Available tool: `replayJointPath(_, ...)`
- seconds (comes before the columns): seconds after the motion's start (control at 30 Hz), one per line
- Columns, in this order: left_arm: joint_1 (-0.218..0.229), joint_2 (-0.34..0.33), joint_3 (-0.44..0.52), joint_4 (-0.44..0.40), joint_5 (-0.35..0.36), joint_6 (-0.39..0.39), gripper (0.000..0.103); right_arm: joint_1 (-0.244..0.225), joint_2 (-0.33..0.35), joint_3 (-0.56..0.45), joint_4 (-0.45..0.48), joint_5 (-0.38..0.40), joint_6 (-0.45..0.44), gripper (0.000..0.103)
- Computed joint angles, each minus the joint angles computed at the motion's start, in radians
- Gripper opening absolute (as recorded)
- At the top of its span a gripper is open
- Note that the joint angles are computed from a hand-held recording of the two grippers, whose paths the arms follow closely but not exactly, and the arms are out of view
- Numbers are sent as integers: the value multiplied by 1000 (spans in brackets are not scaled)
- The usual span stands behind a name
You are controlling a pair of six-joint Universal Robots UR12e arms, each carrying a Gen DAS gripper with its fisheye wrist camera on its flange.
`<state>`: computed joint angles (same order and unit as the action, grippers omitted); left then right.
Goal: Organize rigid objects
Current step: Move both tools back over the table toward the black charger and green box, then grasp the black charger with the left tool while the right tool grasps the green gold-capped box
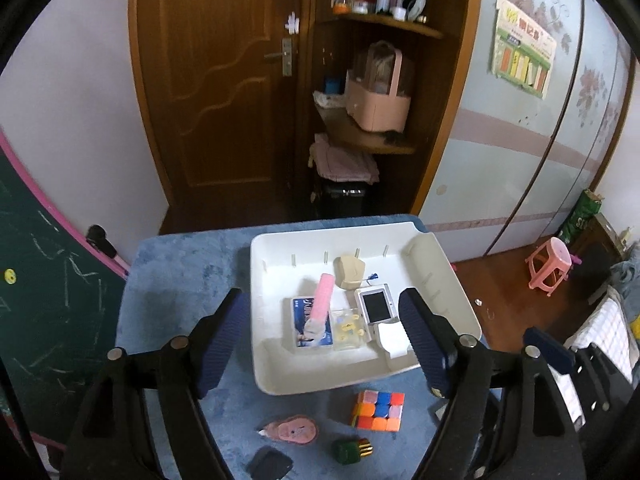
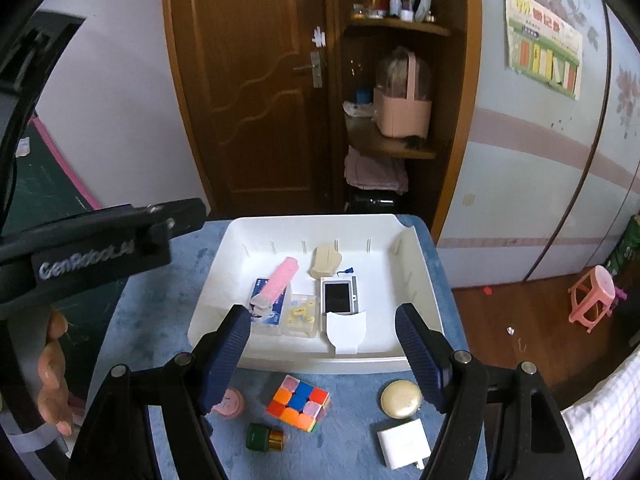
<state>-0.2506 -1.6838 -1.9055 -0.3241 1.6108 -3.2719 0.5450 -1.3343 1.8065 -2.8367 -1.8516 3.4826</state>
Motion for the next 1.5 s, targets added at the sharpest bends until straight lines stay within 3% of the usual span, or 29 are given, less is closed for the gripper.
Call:
replayJointPath(0.27,6,51,-71,19,34,28,81,20,-31,41,-14,13,4,76)
replayJointPath(0.63,40,105,-164,-41,21,12,81,45,-18,78,24,66,87,76)
replayJointPath(0.87,70,105,-197,-159,-34,-136,81,60,31,87,71,107,154,76)
replayJointPath(1.2,140,57,-225,-295,-176,-522,81,60,119,82,69,169,238,76)
replayJointPath(1.33,137,38,-225,-310,-172,-624,81,60,142,71,75,162,239,76)
replayJointPath(1.5,109,13,-208,-325,-138,-672,81,47,157,72,75,182,235,76)
